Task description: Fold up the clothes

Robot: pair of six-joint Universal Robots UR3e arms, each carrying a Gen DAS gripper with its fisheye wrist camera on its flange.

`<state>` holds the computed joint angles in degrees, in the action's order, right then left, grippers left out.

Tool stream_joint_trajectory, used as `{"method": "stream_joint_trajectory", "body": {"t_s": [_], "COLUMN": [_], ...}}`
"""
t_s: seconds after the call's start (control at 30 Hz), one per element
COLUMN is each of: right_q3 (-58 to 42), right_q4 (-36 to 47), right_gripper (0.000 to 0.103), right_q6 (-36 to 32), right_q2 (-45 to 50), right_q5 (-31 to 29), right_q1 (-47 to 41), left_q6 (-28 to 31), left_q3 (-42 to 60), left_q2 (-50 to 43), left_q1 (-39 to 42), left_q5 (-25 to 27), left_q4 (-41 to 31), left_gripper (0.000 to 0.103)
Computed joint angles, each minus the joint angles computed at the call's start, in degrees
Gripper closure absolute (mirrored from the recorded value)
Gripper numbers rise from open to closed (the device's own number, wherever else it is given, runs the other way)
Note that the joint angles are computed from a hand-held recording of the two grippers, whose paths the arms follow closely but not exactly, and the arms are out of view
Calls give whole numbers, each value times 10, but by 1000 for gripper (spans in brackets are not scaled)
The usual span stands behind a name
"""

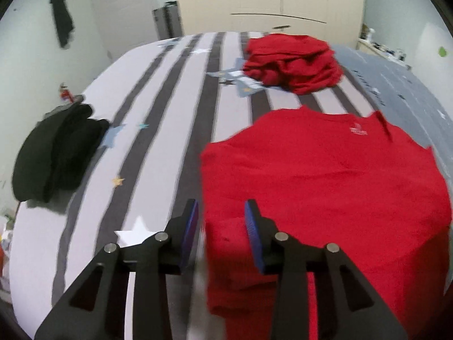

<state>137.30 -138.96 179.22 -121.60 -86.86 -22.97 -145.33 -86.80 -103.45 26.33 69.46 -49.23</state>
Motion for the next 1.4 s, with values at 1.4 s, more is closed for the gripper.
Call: {"method": "stream_joint_trajectory", "body": {"t_s": [1.4], "right_q3": [-3], "right_q4": [-37], "right_gripper": [71], "right_q6": [15], "right_q2": [48], "right_q5": [-2], "right_q1": [55], "left_q6": [43], "left_q3": [-133], "left_q2": [124], "left_q1": [67], "left_q5": [-11], "left_q4": [-71], "left_gripper": [73]}}
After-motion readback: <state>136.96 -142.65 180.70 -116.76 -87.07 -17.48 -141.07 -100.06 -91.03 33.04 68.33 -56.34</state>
